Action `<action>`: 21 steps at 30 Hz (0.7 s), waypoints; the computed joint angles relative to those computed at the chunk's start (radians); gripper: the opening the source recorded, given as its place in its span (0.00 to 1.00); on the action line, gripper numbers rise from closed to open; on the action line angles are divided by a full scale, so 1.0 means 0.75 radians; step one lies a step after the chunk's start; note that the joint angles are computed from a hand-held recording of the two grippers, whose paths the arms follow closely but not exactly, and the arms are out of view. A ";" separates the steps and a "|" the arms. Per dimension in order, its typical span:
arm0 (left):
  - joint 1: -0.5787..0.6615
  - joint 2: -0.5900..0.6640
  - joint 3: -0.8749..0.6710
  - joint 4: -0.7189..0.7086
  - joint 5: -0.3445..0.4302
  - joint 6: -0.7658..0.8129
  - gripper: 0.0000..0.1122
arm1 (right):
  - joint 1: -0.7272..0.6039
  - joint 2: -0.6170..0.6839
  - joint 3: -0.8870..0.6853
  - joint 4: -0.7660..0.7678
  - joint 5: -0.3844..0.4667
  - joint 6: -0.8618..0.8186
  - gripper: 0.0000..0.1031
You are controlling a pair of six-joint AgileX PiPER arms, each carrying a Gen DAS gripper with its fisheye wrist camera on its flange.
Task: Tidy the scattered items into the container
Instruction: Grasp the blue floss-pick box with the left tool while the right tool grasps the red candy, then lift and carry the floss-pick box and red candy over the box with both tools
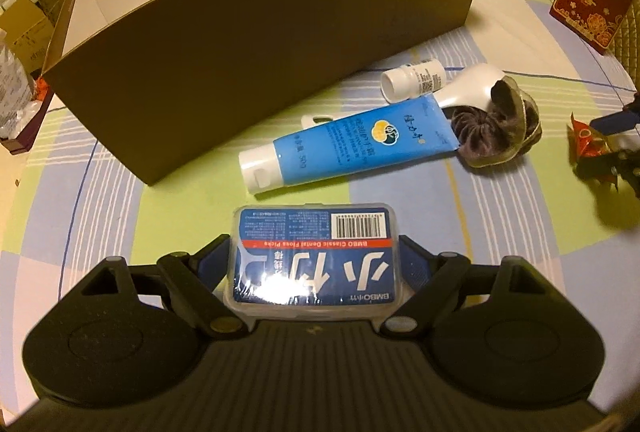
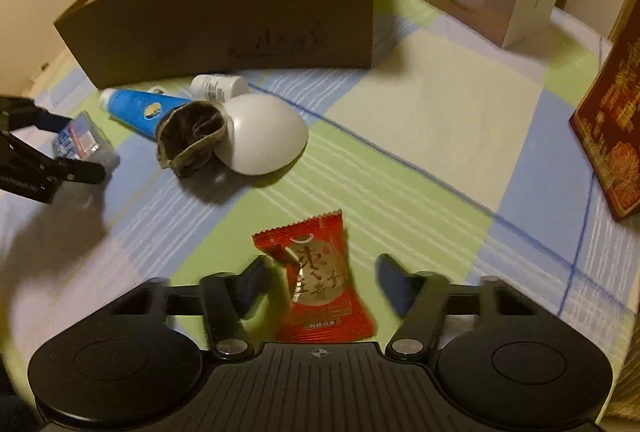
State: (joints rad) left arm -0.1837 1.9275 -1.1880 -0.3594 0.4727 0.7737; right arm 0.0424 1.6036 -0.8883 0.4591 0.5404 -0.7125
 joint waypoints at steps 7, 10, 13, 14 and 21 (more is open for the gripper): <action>-0.019 -0.080 0.106 -0.007 -0.015 0.044 0.74 | 0.018 -0.058 0.031 -0.033 0.078 0.001 0.30; -0.032 -0.112 0.129 0.034 0.003 0.001 0.74 | 0.020 -0.093 0.061 -0.011 0.113 0.006 0.30; -0.043 -0.154 0.154 0.077 0.012 -0.046 0.74 | 0.029 -0.130 0.090 -0.003 0.137 0.012 0.30; -0.047 -0.169 0.162 0.092 0.014 -0.061 0.74 | 0.030 -0.143 0.097 0.005 0.147 0.009 0.30; -0.039 -0.290 0.215 0.094 0.048 -0.069 0.74 | 0.042 -0.232 0.120 0.041 0.202 0.010 0.30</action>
